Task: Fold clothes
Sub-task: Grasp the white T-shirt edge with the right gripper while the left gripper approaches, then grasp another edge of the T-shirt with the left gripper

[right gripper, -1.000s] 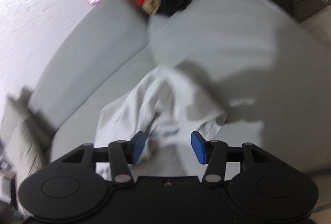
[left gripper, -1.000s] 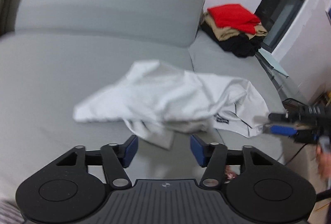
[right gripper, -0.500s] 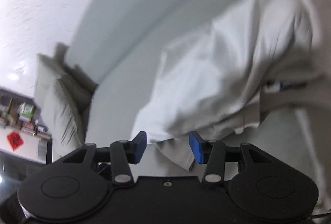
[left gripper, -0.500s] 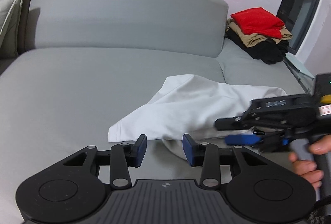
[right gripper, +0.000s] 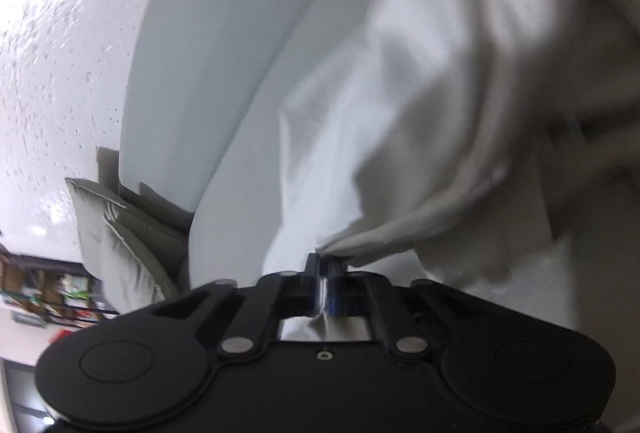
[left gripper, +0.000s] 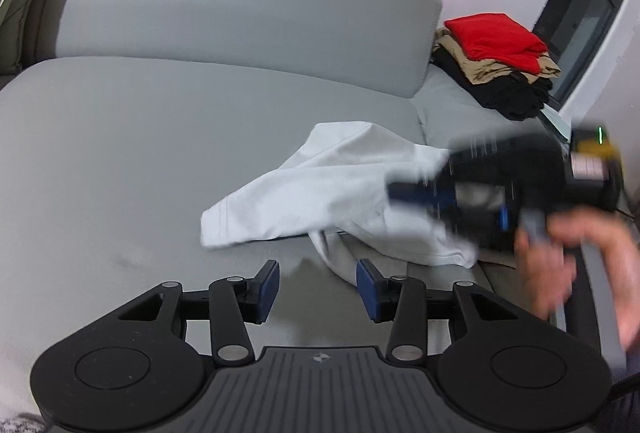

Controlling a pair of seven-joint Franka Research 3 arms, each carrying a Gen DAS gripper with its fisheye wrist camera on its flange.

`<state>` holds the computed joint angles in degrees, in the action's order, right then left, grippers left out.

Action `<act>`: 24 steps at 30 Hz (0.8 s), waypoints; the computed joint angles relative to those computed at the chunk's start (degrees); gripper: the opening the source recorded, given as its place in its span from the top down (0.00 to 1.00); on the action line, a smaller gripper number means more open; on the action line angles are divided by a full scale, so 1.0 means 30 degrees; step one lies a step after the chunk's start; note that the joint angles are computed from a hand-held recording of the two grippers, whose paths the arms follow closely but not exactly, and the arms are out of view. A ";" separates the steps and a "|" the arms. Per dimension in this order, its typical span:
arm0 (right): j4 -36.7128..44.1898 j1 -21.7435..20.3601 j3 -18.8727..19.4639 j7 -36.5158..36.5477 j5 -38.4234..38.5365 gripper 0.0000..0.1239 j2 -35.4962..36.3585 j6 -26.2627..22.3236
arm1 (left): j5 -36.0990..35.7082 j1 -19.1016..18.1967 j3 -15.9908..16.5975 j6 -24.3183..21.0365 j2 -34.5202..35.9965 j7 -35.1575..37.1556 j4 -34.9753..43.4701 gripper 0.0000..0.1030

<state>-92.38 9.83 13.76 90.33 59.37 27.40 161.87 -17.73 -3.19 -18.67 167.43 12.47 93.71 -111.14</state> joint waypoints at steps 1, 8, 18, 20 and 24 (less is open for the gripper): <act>0.0795 0.0082 -0.0002 -0.0425 -0.0159 0.98 0.0337 0.0429 | -0.0229 0.0136 -0.0194 0.0052 0.0022 0.0378 0.0033 0.62; 0.6342 0.0602 -0.1022 0.1335 -0.2903 0.74 0.2927 0.2377 | -0.1934 0.0594 -0.1131 -0.0186 0.0436 0.2167 0.0629 0.62; -0.3507 -0.2267 0.0909 -0.4340 0.0533 0.80 -0.4316 0.0971 | -0.6980 0.1709 -0.2709 -0.0477 0.2683 0.3181 0.2613 0.66; -0.5206 -0.2342 0.0628 -0.5424 0.1954 0.81 -0.5648 0.0763 | -0.7175 0.1575 -0.2693 -0.0719 0.3272 0.2533 0.3236 0.67; -0.7355 -0.1909 -0.0358 -0.6349 0.3813 0.81 -0.7217 0.0940 | -0.6996 0.1278 -0.2339 -0.1325 0.4487 0.0235 0.4409 0.72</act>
